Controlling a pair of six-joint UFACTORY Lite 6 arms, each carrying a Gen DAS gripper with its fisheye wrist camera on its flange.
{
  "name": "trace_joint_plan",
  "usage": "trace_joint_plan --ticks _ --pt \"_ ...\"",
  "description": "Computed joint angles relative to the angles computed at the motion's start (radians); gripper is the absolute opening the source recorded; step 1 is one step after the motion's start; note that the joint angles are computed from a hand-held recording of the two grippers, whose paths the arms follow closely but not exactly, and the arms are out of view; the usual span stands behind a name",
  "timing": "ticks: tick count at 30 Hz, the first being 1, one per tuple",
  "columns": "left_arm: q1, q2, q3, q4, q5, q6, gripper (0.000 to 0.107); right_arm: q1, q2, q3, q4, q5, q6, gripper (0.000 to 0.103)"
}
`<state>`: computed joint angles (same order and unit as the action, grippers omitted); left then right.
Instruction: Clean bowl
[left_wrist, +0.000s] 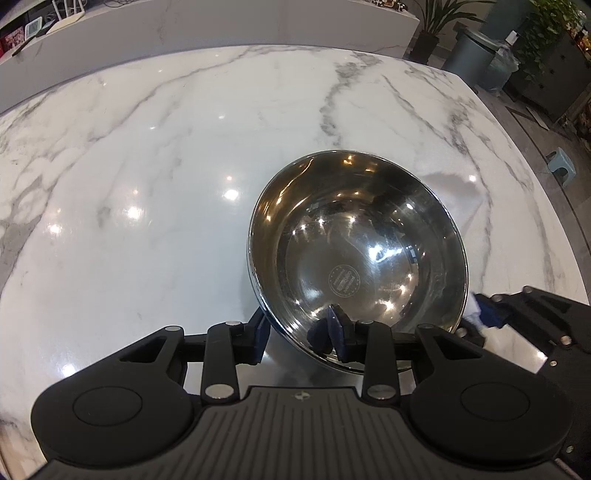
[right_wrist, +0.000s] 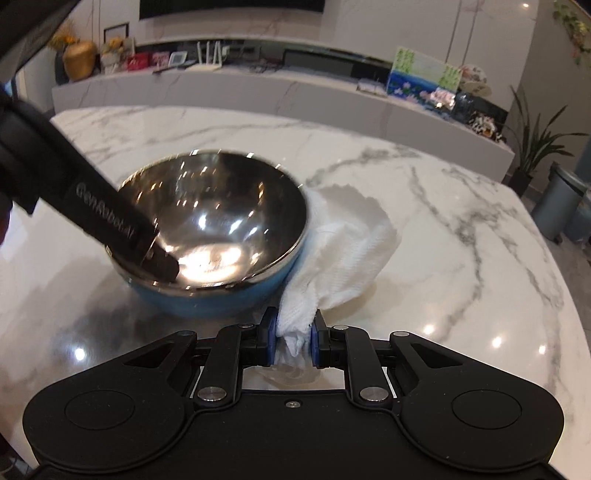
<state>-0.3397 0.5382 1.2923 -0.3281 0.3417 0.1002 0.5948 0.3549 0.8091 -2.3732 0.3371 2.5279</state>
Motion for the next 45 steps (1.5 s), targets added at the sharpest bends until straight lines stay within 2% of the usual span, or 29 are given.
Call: trace_joint_plan --ticks 6,8,10,14,16,25,29,34,42,45 --pt "0.012 0.009 0.007 -0.07 0.013 0.059 0.032 -0.013 0.003 0.0 -0.009 -0.001 0.01 0.015" --pt "0.014 0.01 0.01 -0.083 0.023 0.063 0.034 -0.012 0.005 -0.001 -0.009 0.0 0.007 0.015" --pt "0.014 0.013 0.014 -0.104 0.036 0.078 0.044 -0.016 0.007 0.001 -0.015 0.0 0.007 0.015" --pt "0.018 0.024 0.023 -0.133 0.051 0.097 0.044 -0.024 -0.002 -0.006 -0.028 0.008 0.019 0.015" --pt "0.011 0.021 0.022 -0.086 0.037 0.058 0.036 -0.027 -0.009 -0.01 -0.028 0.013 0.021 0.015" --pt "0.022 0.007 0.007 -0.017 -0.025 0.058 0.018 -0.039 -0.056 -0.046 -0.043 0.079 0.035 0.015" --pt "0.01 0.003 0.006 0.058 -0.036 -0.005 0.017 -0.039 -0.067 -0.057 -0.084 0.084 0.059 0.015" --pt "0.0 0.001 0.001 0.109 -0.049 -0.045 0.018 -0.03 -0.036 -0.027 -0.052 0.044 0.005 0.016" --pt "-0.013 -0.011 -0.025 0.069 -0.067 -0.003 0.02 -0.013 0.022 0.024 0.072 -0.01 -0.127 0.016" --pt "-0.027 -0.021 -0.052 0.111 -0.102 -0.064 0.024 -0.009 0.03 0.028 0.089 -0.005 -0.148 0.015"
